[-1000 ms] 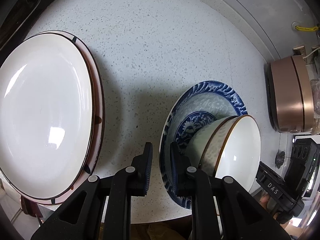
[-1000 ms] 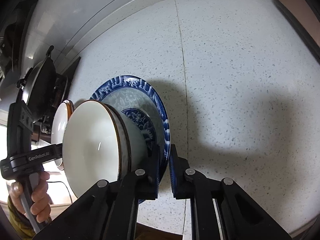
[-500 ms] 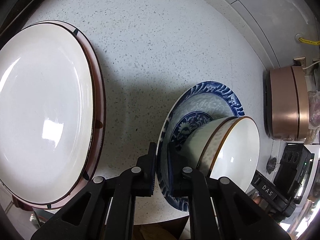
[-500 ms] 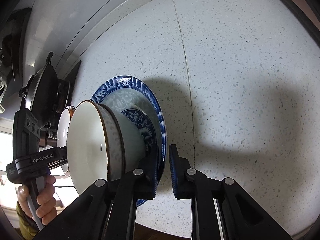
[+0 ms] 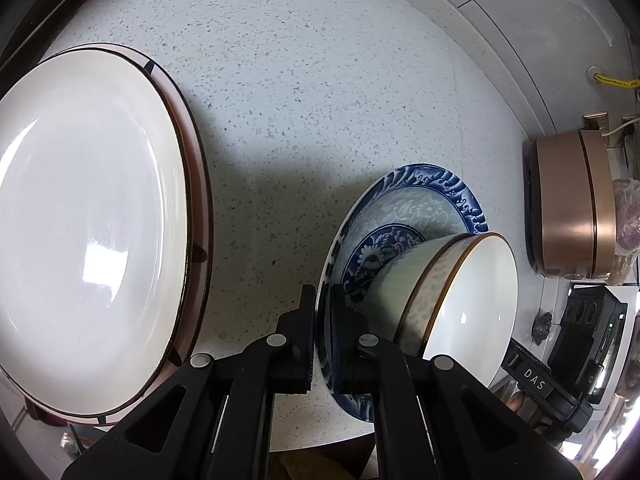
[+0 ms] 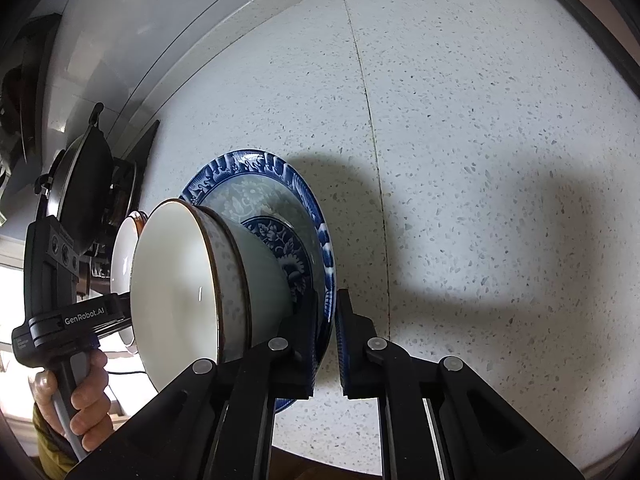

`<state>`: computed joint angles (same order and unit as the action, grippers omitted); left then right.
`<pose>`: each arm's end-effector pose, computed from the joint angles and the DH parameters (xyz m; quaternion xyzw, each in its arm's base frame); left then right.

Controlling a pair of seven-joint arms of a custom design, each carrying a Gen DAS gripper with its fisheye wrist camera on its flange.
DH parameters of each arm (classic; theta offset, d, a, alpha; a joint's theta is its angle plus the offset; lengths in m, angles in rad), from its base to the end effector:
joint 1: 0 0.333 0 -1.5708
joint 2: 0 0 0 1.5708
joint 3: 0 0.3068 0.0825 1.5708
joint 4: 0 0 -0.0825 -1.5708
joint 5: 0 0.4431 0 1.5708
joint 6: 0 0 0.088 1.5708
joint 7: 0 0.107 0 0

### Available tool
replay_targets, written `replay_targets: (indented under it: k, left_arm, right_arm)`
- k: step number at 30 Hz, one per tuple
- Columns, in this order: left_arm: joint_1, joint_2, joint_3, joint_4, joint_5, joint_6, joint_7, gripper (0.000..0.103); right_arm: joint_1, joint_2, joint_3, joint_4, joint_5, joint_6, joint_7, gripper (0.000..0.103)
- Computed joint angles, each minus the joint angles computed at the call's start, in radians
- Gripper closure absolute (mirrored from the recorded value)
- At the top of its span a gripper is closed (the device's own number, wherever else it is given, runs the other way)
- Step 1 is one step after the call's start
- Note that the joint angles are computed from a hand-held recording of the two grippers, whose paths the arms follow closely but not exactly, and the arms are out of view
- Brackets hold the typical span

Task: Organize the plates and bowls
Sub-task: 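Lift the blue-and-white plate with its bowls over the orange-rimmed plate stack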

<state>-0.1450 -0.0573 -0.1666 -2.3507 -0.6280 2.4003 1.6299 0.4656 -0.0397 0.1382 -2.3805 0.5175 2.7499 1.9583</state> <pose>0.5238 -0.1729 0.3164 0.7154 -0.6625 0.1729 0.1391 0.4769 0.3045 0.3265 -0.6056 0.7581 0.0789 0.2289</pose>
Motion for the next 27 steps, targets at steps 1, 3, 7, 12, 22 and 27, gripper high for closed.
replay_targets:
  k: [1, 3, 7, 12, 22, 27]
  left_arm:
    - [0.0, 0.002, 0.001, 0.003, -0.002, -0.003, 0.005, 0.1]
    - [0.0, 0.005, 0.001, 0.008, -0.003, -0.009, 0.015, 0.1]
    - [0.002, 0.016, 0.002, 0.022, -0.011, -0.026, 0.034, 0.1]
    - [0.005, 0.028, -0.001, 0.039, -0.012, -0.037, 0.042, 0.1]
    - [0.014, 0.038, 0.0, 0.075, 0.007, -0.062, 0.035, 0.1]
    - [0.021, 0.012, 0.007, 0.08, 0.001, -0.068, 0.059, 0.1]
  right_arm:
    - [0.0, 0.0, 0.0, 0.0, -0.004, -0.001, -0.001, 0.094]
    - [0.0, -0.001, 0.001, 0.001, -0.012, -0.003, -0.005, 0.094]
    - [0.001, -0.004, 0.001, -0.006, -0.012, 0.011, 0.002, 0.094]
    - [0.0, -0.016, 0.001, -0.013, -0.053, 0.012, 0.045, 0.095]
    - [0.001, -0.036, -0.008, -0.002, -0.071, -0.038, 0.14, 0.095]
    - [-0.005, -0.045, -0.007, 0.032, -0.145, -0.061, 0.215, 0.095]
